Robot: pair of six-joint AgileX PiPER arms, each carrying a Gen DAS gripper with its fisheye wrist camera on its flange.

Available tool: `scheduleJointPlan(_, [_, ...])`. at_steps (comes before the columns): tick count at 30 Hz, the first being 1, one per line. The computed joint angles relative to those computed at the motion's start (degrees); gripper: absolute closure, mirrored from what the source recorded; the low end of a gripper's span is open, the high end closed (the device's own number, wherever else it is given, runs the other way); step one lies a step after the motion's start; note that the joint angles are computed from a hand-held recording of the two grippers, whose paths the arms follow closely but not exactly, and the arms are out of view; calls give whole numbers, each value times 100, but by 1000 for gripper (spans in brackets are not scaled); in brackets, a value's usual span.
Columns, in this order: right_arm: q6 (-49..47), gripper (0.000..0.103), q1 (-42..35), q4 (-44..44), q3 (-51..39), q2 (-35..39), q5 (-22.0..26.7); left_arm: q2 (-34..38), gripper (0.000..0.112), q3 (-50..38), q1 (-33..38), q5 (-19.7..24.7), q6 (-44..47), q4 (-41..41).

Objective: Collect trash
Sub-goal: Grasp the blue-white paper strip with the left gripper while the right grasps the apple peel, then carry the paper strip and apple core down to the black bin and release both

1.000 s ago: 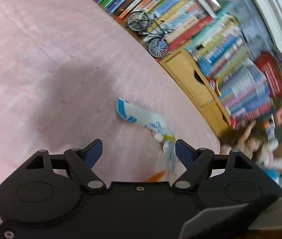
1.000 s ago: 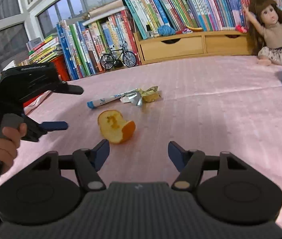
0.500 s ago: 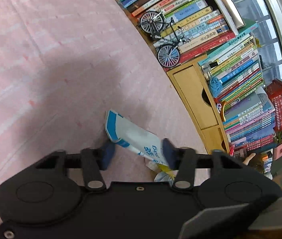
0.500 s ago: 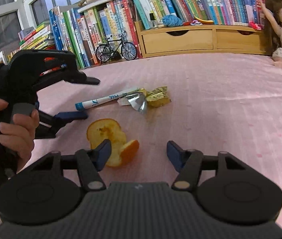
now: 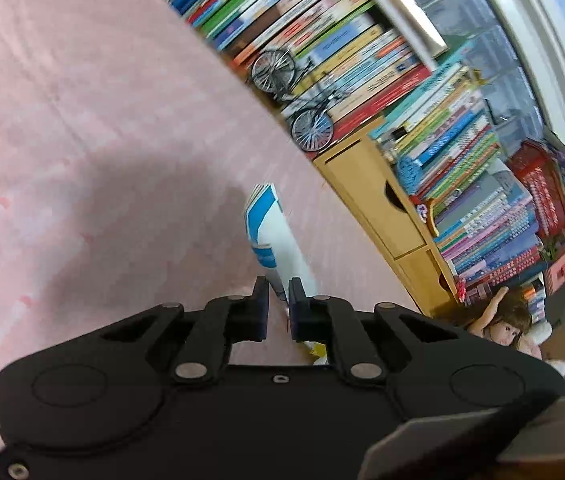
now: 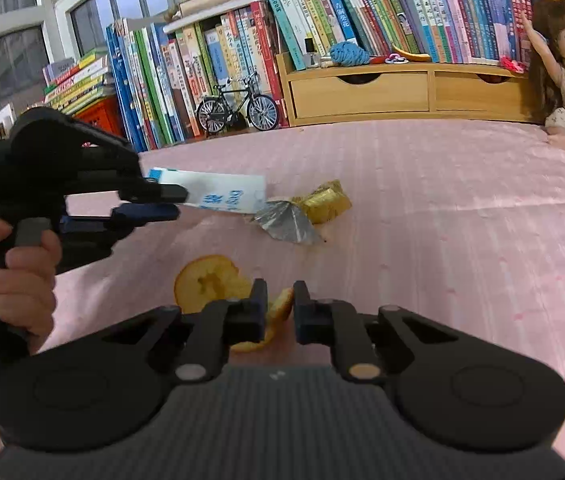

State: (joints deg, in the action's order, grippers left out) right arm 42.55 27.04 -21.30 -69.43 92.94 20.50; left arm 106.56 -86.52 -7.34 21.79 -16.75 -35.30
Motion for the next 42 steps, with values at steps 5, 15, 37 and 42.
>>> scheduleJointPlan(5, [56,91,66,1,396,-425,-28,-750,105,806,9,-195,667,-231])
scheduleJointPlan(15, [759,91,553,-501,1392,-1736,307,-2465,106,2604,261,207,2724,-1741])
scheduleJointPlan(37, [3856,90,4507,-2355,2599,-3708,3296,-6808,106,5318,2249,3796,4410,-1517])
scheduleJointPlan(42, [4105,90,4815,-2279,2730,-3671,3461,-7314,106,5517,2773,4566,4729,-1501])
